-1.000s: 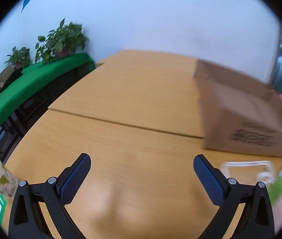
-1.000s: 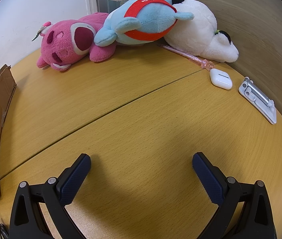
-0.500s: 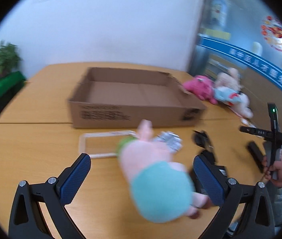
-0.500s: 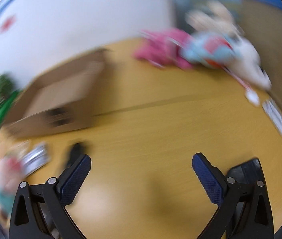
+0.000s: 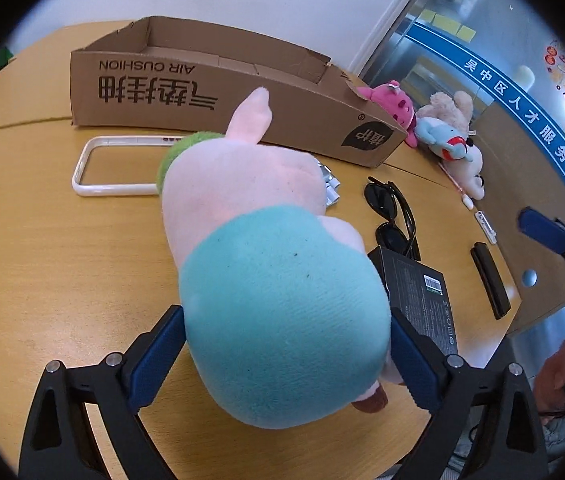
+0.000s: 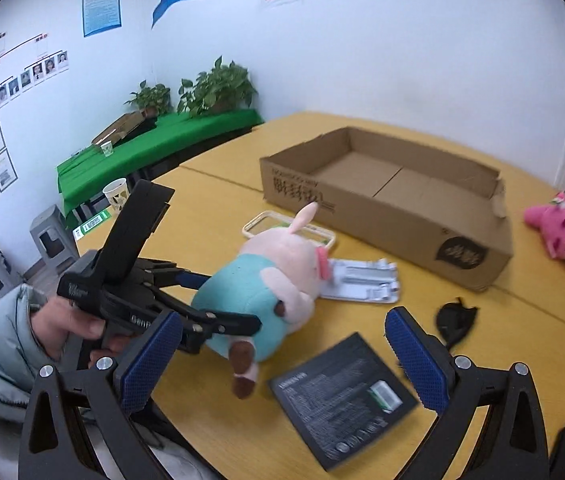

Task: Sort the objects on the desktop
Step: 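Move both grippers toward the pink pig plush in the teal shirt, then close both grippers on the pig plush from opposite sides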

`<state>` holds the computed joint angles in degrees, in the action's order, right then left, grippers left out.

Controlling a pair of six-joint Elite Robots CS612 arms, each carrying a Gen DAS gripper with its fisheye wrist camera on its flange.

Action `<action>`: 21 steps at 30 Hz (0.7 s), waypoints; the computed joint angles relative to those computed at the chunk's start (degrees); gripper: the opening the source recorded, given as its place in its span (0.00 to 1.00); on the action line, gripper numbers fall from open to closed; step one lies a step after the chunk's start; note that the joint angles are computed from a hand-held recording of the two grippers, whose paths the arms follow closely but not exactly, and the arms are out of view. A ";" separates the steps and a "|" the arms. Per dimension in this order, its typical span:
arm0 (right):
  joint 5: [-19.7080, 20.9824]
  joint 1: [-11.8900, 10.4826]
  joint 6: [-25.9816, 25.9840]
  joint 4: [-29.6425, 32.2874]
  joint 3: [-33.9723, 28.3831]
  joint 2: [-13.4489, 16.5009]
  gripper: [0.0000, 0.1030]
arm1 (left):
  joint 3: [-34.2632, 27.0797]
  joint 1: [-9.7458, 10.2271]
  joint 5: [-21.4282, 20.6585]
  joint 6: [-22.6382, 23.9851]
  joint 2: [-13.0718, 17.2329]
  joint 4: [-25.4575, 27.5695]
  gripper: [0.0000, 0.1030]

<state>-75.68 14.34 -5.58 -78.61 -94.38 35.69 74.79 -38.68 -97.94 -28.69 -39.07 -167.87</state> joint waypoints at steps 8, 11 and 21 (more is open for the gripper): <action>9.19 -1.61 10.63 1.10 10.15 -3.42 1.00 | 1.74 0.74 -2.46 -0.44 -0.65 -2.21 0.87; 9.50 -0.94 10.78 4.04 14.90 -5.02 1.00 | 1.40 1.00 -3.62 -0.30 -0.37 -2.20 0.87; 8.78 0.65 8.06 5.90 16.57 -4.73 0.88 | 1.51 1.14 -4.84 2.40 -0.64 -2.28 0.75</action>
